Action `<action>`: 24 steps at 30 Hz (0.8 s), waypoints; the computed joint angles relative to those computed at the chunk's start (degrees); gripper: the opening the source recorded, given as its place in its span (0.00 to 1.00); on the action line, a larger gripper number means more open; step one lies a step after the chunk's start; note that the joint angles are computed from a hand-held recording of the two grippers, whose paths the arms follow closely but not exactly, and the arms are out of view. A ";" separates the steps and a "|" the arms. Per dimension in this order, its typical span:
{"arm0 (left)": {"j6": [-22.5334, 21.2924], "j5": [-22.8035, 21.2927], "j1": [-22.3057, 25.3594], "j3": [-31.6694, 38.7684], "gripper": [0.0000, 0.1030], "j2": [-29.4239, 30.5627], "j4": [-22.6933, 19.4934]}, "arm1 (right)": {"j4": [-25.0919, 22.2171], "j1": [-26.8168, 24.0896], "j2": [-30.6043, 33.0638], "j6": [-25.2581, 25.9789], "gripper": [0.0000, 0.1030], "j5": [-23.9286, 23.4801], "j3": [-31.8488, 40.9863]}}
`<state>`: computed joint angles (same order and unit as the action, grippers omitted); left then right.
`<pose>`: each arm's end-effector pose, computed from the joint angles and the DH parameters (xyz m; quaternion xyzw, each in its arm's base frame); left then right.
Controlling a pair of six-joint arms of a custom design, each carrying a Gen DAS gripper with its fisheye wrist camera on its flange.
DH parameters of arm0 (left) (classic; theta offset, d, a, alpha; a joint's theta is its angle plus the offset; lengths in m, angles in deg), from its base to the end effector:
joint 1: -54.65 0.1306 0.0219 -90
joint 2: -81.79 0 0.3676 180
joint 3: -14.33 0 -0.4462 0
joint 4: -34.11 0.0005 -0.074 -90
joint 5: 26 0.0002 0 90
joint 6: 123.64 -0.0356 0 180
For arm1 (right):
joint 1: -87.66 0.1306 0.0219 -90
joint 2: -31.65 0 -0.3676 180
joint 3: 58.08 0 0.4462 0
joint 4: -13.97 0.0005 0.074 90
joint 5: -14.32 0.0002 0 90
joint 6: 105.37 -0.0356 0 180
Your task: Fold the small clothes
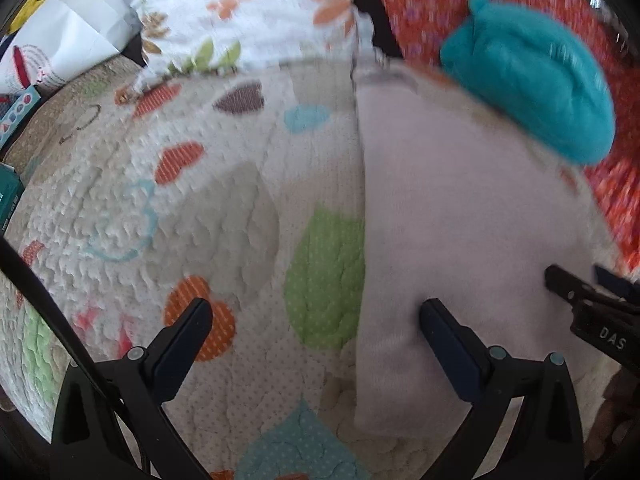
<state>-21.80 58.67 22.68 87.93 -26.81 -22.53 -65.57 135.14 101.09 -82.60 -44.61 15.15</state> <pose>0.3527 -0.2168 0.4070 0.1523 0.9390 -0.0727 0.2995 0.2596 0.2552 0.4030 0.1967 0.9362 -0.0427 0.2882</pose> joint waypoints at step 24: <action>-1.95 3.99 1.41 8.56 1.00 10.36 -3.98 | 27.10 -12.64 -1.36 13.75 0.49 -23.40 2.05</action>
